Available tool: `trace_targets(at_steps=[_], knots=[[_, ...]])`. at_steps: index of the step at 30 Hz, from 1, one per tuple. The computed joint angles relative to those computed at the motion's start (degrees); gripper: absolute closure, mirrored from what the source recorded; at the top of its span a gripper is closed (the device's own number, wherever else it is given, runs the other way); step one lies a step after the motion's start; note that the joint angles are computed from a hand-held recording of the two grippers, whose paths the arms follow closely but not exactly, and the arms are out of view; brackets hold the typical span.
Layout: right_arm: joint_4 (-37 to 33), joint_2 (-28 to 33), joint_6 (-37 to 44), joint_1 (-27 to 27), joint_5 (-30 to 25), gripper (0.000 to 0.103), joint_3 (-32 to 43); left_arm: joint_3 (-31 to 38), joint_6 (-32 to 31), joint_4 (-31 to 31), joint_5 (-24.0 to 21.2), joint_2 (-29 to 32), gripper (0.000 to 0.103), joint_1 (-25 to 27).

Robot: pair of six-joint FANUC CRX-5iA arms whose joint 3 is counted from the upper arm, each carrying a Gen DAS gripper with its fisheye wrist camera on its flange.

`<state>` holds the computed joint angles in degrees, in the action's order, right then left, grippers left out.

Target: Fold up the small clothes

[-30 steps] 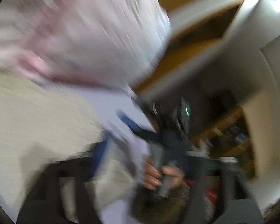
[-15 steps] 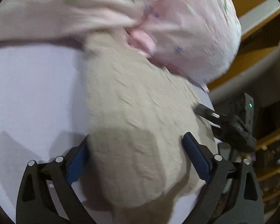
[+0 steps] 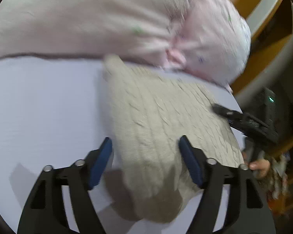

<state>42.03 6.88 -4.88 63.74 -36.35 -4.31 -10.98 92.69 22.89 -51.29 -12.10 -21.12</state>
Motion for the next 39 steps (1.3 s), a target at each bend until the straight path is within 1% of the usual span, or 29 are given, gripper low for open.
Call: trace_targets(at_steps=[1,2,3,4,5,6,7,8,9,10,12,13,15,16,17,18,19,20,21,22,23,24,25,27,29,31,34,36,39], knots=[[4.51,-1.62,-3.62,0.02,2.26,0.038,-2.57,0.40,2.38,-3.84,1.43,-1.59,0.025,-0.88],[6.02,-1.71,-4.23,0.15,3.38,0.038,-3.05,0.19,2.71,-4.80,2.86,-2.47,0.024,-1.60],[4.60,-0.44,-1.85,1.05,1.87,0.040,-1.22,-0.53,1.74,-4.10,4.69,-3.37,0.022,-2.43],[0.19,1.14,3.54,1.63,-0.26,0.045,1.75,-0.51,1.06,-3.47,5.67,-3.12,0.022,-3.24],[-5.09,2.78,11.04,1.95,-3.11,0.071,5.36,-0.62,-0.97,-2.08,6.57,-2.73,0.021,-4.42],[-7.37,5.32,15.95,2.41,-7.23,0.088,9.28,-0.17,-1.60,-2.00,6.97,-1.82,0.020,-5.39],[-6.64,6.80,18.14,2.61,-10.12,0.088,11.23,1.30,-1.90,-3.11,6.43,-0.34,0.020,-6.74],[-4.57,6.70,17.34,2.41,-10.39,0.090,10.78,3.15,-0.07,-6.21,5.62,1.01,0.020,-8.08],[-0.70,6.02,13.64,1.88,-9.71,0.091,9.03,3.95,0.88,-7.70,5.40,1.55,0.020,-8.77],[0.21,5.40,11.95,1.34,-9.26,0.093,8.05,4.05,0.34,-7.78,6.14,2.19,0.020,-9.32],[-2.68,5.94,12.73,-0.27,-9.41,0.093,8.58,4.01,-1.09,-7.24,7.16,2.65,0.020,-9.92],[-5.77,7.28,14.98,-0.52,-11.12,0.093,10.56,5.40,0.03,-9.54,6.68,3.41,0.020,-10.75],[-4.75,6.95,14.84,-0.28,-11.57,0.091,9.18,9.05,4.13,-16.60,4.13,5.30,0.020,-12.97],[-5.27,6.89,15.45,0.01,-12.72,0.089,9.85,10.41,6.28,-19.58,3.00,5.93,0.020,-14.20],[-5.11,6.28,14.65,0.29,-12.92,0.079,9.54,10.97,7.47,-21.23,2.31,5.98,0.020,-14.80],[-4.12,5.28,13.23,0.85,-13.03,0.065,8.61,10.58,8.22,-21.63,2.19,5.09,0.020,-14.98],[-1.43,3.69,10.66,1.96,-13.46,0.061,6.67,9.18,8.07,-20.69,2.71,3.66,0.020,-14.51],[1.70,1.98,8.16,3.22,-13.91,0.043,4.47,7.46,7.78,-19.43,3.34,1.83,0.020,-13.95],[5.84,-0.48,4.64,5.12,-14.64,0.012,1.10,5.17,6.98,-17.77,4.06,-0.49,0.019,-13.00],[8.94,-1.85,1.86,6.49,-15.58,0.002,-1.06,3.46,7.53,-17.59,3.90,-2.61,0.010,-12.38],[12.92,-3.78,-1.64,8.47,-16.86,0.002,-4.06,2.67,9.14,-18.70,3.22,-3.96,0.005,-12.19],[14.22,-4.85,-2.93,10.00,-18.34,0.002,-5.18,2.23,11.85,-20.86,2.07,-5.22,0.001,-12.42],[14.90,-5.79,-4.58,11.91,-20.61,0.002,-6.34,2.21,15.94,-24.29,-0.19,-6.39,0.001,-13.34],[10.51,-4.92,-4.94,15.97,-28.38,0.002,-4.39,2.77,20.48,-27.84,-4.22,-6.69,0.001,-14.71],[5.55,-2.81,-2.06,17.02,-31.25,0.002,-1.17,4.39,25.28,-31.52,-9.46,-5.38,0.001,-16.91],[0.91,0.09,2.37,17.56,-32.49,0.002,2.28,5.00,27.30,-32.68,-11.59,-4.16,0.001,-17.99],[-1.72,5.62,7.05,18.15,-36.95,0.002,8.12,5.21,28.00,-31.83,-12.68,-2.35,0.001,-18.20],[-2.70,8.17,8.71,17.83,-38.53,0.002,10.88,7.24,30.56,-35.77,-14.62,-0.97,0.001,-20.57],[-4.68,11.18,9.92,17.05,-40.51,0.002,14.47,9.13,31.64,-37.95,-16.68,0.69,0.001,-22.17]])
